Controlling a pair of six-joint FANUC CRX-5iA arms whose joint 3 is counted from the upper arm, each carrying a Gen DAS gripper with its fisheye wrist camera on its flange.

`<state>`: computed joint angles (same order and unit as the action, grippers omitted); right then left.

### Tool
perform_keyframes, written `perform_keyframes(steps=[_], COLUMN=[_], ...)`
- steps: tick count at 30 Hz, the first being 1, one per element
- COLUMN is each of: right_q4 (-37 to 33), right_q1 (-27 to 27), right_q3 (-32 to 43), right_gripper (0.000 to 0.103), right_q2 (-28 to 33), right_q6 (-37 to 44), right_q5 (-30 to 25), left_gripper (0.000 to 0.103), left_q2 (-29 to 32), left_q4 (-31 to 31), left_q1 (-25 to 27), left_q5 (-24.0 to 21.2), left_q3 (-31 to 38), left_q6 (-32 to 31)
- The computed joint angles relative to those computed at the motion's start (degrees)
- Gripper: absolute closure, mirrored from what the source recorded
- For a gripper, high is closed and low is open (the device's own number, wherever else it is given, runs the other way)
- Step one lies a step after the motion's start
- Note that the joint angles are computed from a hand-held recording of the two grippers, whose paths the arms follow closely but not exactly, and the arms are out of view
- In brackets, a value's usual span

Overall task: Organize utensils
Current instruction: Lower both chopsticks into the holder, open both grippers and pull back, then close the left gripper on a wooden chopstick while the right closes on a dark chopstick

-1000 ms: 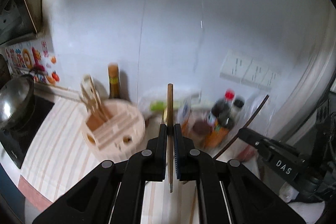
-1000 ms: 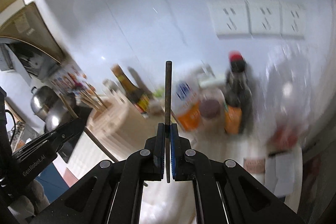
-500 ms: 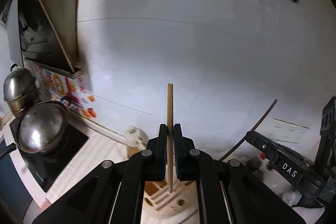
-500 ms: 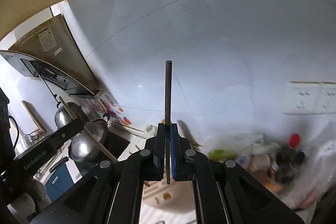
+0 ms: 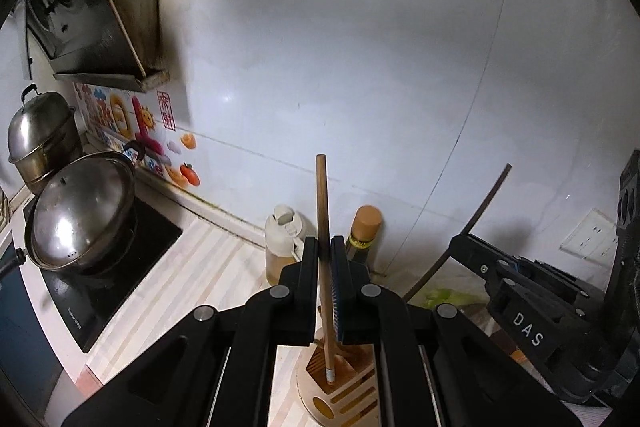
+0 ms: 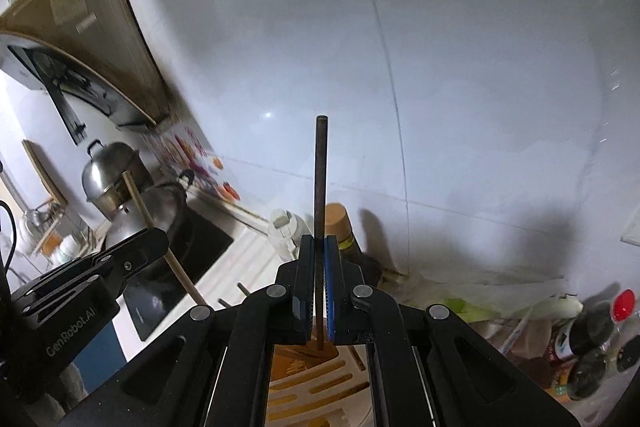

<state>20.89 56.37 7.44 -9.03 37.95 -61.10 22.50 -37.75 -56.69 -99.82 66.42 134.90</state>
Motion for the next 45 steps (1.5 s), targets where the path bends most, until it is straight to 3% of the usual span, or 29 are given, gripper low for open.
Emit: perform_keyframes(steps=[7, 9, 10, 11, 12, 14, 18, 20, 23, 28, 34, 39, 40, 41, 43, 45], right_q4=[-14.5, -16.3, -16.4, -16.1, -15.6, -14.2, -9.2, -6.0, -1.4, 5.6, 11.3, 5.4, 3.9, 2.3, -2.8, -6.2], right_q1=[-4.9, -5.7, -5.7, -5.6, -5.4, -4.7, -1.9, -0.1, 3.4, 11.7, 23.5, 31.8, 34.4, 36.0, 37.2, 38.2], right_q3=[7.2, 7.5, 7.3, 6.6, 6.2, 5.2, 1.7, -0.3, -4.2, -12.9, -24.1, -31.6, -33.7, -35.1, -37.8, -40.8], right_gripper=[0.094, 0.073, 0.054, 0.045, 0.045, 0.045, 0.041, 0.028, 0.021, 0.001, 0.001, 0.001, 0.006, 0.023, 0.046, 0.05], right_q2=[4.4, 4.3, 4.0, 3.0, 2.4, 0.8, -3.4, -5.7, -9.6, -17.1, -25.7, -34.0, -36.9, -38.8, -42.1, -45.2], right_q6=[9.0, 9.5, 9.1, 8.3, 7.6, 5.9, 0.8, -2.5, -7.6, -18.3, -32.4, -43.8, -47.5, -50.3, -54.3, -57.1], right_q5=[-6.8, -7.4, -7.5, -7.2, -7.2, -7.7, -9.4, -10.8, -13.5, -19.5, -29.0, -37.3, -38.7, -39.6, -41.4, -41.2], left_gripper=[0.095, 0.094, 0.093, 0.077, 0.046, 0.008, 0.007, 0.0, 0.0, 0.0, 0.0, 0.0, 0.0, 0.0, 0.0, 0.0], left_q2=[-0.1, -0.6, -0.4, -0.5, -0.6, -1.2, -2.3, -3.1, -2.2, -3.6, -2.7, 1.4, 2.5, 3.8, 6.1, 8.3], left_q4=[4.4, 3.9, 2.9, 2.3, 1.5, -2.0, -5.3, -6.6, -9.6, -6.2, 3.1, 10.1, 10.9, 11.6, 13.4, 15.3], left_q1=[1.6, 1.3, 0.7, 0.3, -0.1, -2.1, -5.0, -6.8, -9.8, -11.7, -11.7, -12.2, -12.3, -12.6, -12.8, -12.8], left_q5=[-0.6, -1.1, -2.1, -2.7, -3.6, -5.5, -8.3, -9.5, -13.4, -12.4, -9.8, -8.0, -8.2, -8.5, -8.7, -8.7], left_q3=[-0.4, -0.3, 0.6, 1.1, 1.6, 2.0, 1.2, -0.4, 0.1, -5.5, -11.6, -13.0, -12.5, -12.0, -11.2, -10.7], left_q6=[0.8, 1.4, 1.5, 1.9, 2.5, 3.9, 5.0, 6.1, 6.5, 10.7, 13.0, 11.5, 10.9, 10.3, 9.3, 8.3])
